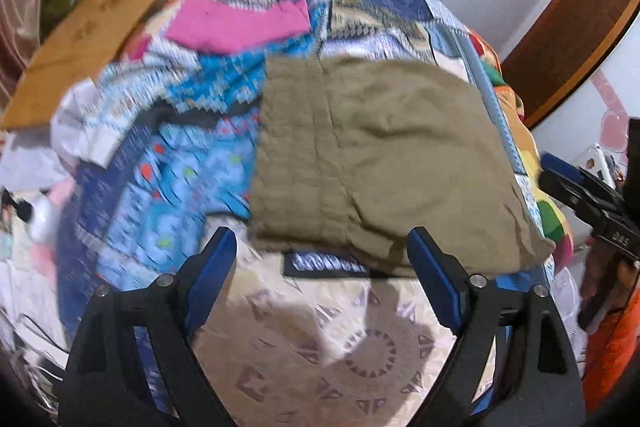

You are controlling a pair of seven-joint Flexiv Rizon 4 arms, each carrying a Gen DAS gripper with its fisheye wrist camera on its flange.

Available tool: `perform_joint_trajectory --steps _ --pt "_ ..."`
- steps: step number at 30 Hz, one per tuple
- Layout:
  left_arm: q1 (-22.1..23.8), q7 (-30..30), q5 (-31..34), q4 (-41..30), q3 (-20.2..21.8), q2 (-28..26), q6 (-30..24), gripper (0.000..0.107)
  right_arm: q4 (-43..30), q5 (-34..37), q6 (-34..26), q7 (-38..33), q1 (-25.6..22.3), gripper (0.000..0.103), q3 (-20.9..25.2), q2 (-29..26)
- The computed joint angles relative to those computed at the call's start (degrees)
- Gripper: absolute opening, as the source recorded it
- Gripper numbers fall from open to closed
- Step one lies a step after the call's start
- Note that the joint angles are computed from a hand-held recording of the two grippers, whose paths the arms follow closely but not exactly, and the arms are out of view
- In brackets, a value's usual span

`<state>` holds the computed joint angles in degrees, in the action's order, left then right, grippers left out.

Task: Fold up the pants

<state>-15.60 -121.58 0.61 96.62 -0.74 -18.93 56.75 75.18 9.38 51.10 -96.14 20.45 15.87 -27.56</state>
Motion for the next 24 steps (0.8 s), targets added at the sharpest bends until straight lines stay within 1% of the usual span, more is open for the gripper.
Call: perform_joint_trajectory --steps 3,6,7,9,10,11,12,15,17,18,19,20,21,22,23,24 --pt "0.7 1.4 -3.5 1.6 -1.6 -0.8 1.4 0.088 -1.4 0.2 -0.2 0.5 1.1 0.074 0.4 -2.2" --pt "1.6 2.5 -8.2 3.6 -3.1 -1.3 4.6 0.091 -2.5 1.7 -2.2 1.7 1.3 0.074 1.2 -3.7" --pt "2.2 3.3 -10.5 4.4 -3.8 -1.4 5.9 0.094 -2.8 1.9 -3.2 2.0 1.3 0.074 1.3 -4.2" --pt "5.0 8.0 -19.0 7.2 -7.7 -1.6 10.9 0.096 -2.2 1.7 -3.5 2.0 1.7 0.075 1.1 -4.4" --pt "5.5 9.4 -21.6 7.6 -8.5 -1.9 12.2 0.097 -1.4 1.4 -2.4 1.1 1.8 0.076 1.2 -4.2" --pt "6.3 11.2 -24.7 7.8 -9.8 -2.4 13.5 0.098 -1.0 1.1 -2.2 0.3 1.8 0.076 1.2 -3.9" --pt "6.5 12.1 -26.4 7.5 -10.2 -3.0 14.0 0.098 -0.8 0.7 -2.6 -0.5 1.8 0.076 1.3 -3.7" --pt "6.2 13.1 -28.4 5.2 -9.9 -5.1 14.4 0.099 -1.1 1.4 -3.5 -2.0 1.2 0.076 1.8 -3.6" --pt "5.5 12.2 -28.0 3.9 -8.6 -6.0 14.3 0.098 -1.2 2.6 -3.6 -3.0 0.7 0.076 2.2 -3.6" --pt "4.9 11.2 -27.3 3.3 -7.7 -6.3 14.2 0.093 -1.1 2.8 -3.4 -3.2 0.7 0.076 2.1 -3.6" --pt "3.8 9.3 -25.1 2.2 -5.7 -6.6 13.2 0.081 -1.0 3.1 -3.1 -3.3 0.7 0.076 2.1 -3.6" --pt "2.5 7.1 -22.2 0.9 -3.5 -6.7 11.7 0.075 -0.8 3.1 -2.7 -3.2 0.9 0.076 2.0 -3.5" --pt "1.1 4.6 -18.5 -0.7 -1.0 -6.9 9.8 0.065 -0.6 3.2 -2.4 -3.2 1.0 0.076 1.9 -3.5" --pt "0.7 3.7 -16.7 -1.0 -0.4 -6.9 9.5 0.059 -0.5 3.1 -2.2 -3.1 1.0 0.076 1.7 -3.4" --pt "0.4 2.6 -15.1 -1.1 0.2 -6.6 9.5 0.057 -0.4 3.2 -2.0 -3.0 1.0 0.076 1.7 -3.4" --pt "0.5 2.2 -14.0 -1.1 0.3 -6.5 9.5 0.052 -0.4 3.5 -2.0 -3.1 0.8 0.076 1.8 -3.3"
